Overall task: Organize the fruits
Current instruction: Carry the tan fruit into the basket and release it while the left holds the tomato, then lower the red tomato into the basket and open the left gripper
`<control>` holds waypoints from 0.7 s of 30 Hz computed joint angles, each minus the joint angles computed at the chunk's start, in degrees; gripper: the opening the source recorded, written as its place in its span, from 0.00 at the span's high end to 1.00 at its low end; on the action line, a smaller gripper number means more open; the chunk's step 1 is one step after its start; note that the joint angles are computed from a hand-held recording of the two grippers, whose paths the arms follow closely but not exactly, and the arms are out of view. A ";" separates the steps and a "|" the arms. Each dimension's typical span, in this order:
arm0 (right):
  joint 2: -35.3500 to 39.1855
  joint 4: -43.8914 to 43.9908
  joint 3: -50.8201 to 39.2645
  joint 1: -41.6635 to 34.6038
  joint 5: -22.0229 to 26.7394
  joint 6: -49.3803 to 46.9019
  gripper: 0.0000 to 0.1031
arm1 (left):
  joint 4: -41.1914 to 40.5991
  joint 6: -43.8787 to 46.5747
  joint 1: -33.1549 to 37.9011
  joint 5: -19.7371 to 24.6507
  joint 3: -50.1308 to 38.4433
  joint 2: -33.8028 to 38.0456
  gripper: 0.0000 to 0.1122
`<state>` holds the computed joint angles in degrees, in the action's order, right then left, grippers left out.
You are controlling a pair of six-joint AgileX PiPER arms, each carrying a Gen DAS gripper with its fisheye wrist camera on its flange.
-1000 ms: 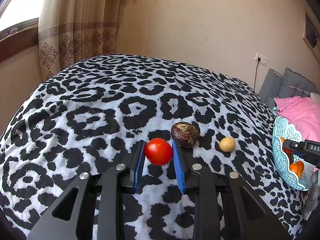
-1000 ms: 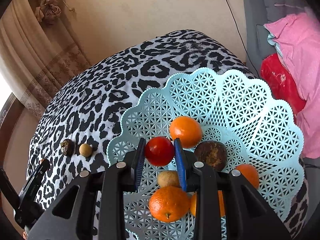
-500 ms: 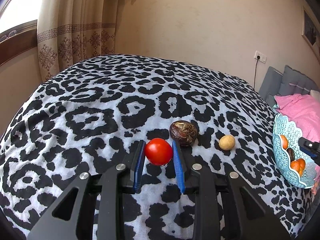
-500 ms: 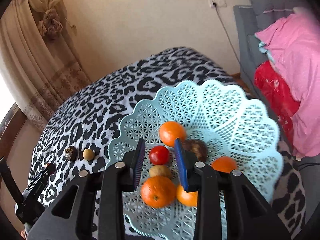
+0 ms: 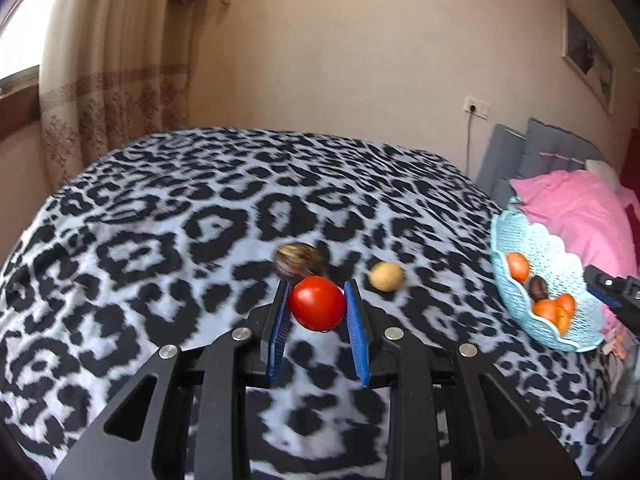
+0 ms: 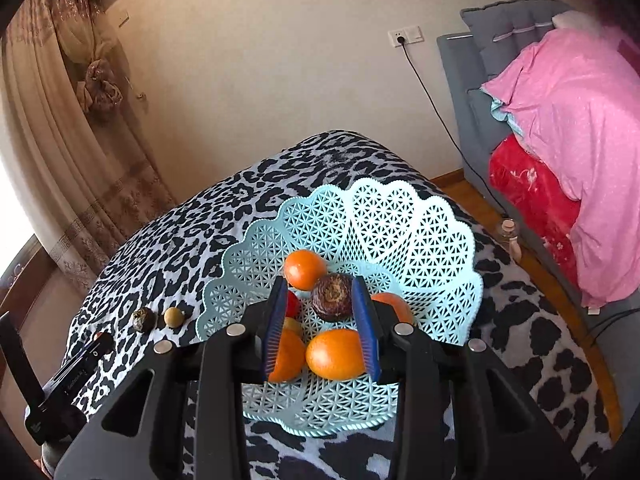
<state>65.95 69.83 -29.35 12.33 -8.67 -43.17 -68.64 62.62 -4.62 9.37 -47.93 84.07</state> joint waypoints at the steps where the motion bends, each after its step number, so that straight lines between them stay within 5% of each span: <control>1: 0.06 -1.66 0.11 0.08 -0.18 1.86 0.67 | 2.62 -3.22 -0.22 1.31 -0.24 0.01 0.75; 13: -1.46 -13.76 1.98 -2.76 -0.35 15.41 0.64 | 19.59 -21.47 -10.39 3.55 -3.38 -0.60 0.75; 21: -2.26 -14.15 2.32 -3.25 -0.28 16.02 0.62 | 28.23 -29.99 -18.20 4.01 -9.97 4.07 0.75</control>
<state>63.69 55.67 -27.04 9.07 -8.95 -27.15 -40.41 32.63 -22.81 13.37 -57.90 88.14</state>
